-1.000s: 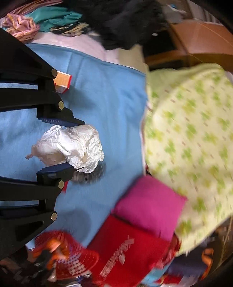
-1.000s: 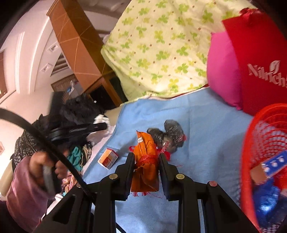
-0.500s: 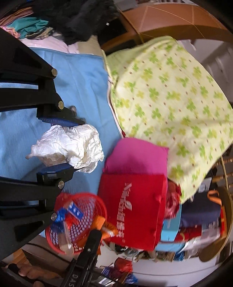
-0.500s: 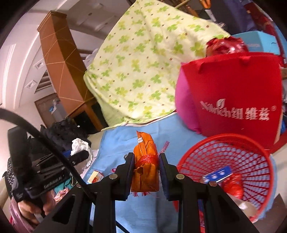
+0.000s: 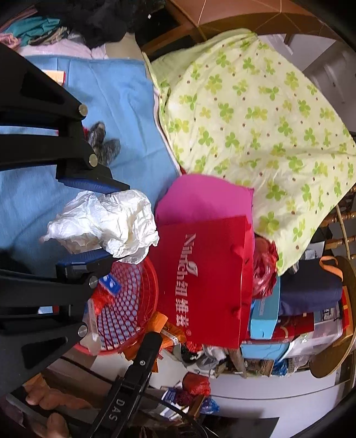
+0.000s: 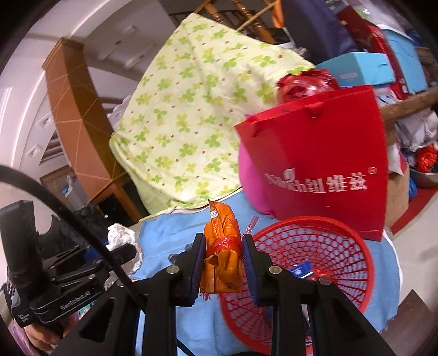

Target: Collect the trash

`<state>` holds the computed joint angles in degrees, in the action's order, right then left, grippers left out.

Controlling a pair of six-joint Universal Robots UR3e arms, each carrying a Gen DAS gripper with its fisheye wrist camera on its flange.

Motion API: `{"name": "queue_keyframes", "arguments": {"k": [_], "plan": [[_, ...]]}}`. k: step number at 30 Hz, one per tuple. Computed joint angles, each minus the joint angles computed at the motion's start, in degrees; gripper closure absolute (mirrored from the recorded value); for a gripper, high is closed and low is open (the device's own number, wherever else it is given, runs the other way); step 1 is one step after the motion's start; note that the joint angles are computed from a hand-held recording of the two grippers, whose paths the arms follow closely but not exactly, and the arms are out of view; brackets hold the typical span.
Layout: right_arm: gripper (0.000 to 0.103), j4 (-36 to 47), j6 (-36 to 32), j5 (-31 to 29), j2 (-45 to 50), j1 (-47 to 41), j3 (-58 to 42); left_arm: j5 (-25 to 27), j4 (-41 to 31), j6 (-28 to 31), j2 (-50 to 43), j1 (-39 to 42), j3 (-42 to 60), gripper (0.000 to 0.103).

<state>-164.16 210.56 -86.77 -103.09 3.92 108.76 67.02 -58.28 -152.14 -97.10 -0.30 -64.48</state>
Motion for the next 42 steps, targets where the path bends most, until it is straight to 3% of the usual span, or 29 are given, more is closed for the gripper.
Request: {"name": "queue_keyframes", "arguments": {"k": [9,11,12,13,15,16,25,33,37,42], "plan": [[0.073,-0.32,1.86,9.47,-11.08,-14.05,12.35,-2.47,-2.59,-2.75,-6.72,-5.97,5.65,0.06],[0.073,-0.11,2.13,12.89,-13.08,-17.48,14.83,-3.47,-4.08,-3.5,-8.98,-7.1,7.46,0.052],[0.073,0.07,2.06,14.45,-13.8,-19.06,15.94,-3.87,-4.19,-3.67,-9.62,-7.43,7.6,0.042],[0.071,0.41,2.0,15.07,-14.2,-19.89,16.5,-3.76,-3.48,-3.97,-10.06,-7.81,7.32,0.038],[0.052,1.63,2.0,17.67,-15.0,-22.36,17.81,-2.5,-1.8,-3.86,-10.28,-8.45,5.97,0.037],[0.033,1.34,2.21,18.79,-15.59,-23.34,18.9,-1.99,-1.99,-3.44,-10.32,-8.45,5.79,0.037],[0.031,-0.49,2.24,15.25,-16.79,-21.68,19.52,-2.89,0.29,1.01,-2.01,3.2,-7.26,0.037],[0.031,-4.83,1.67,9.45,-4.81,-7.78,8.21,-3.32,2.38,3.84,3.7,25.95,-16.03,0.037],[0.031,-2.92,0.07,5.23,7.45,2.24,-4.21,-1.9,5.85,4.12,1.84,34.73,-16.65,0.037],[0.031,5.93,-2.44,4.79,26.66,10.87,-26.2,-1.44,5.1,3.47,-4.56,41.19,-12.36,0.036]]}}
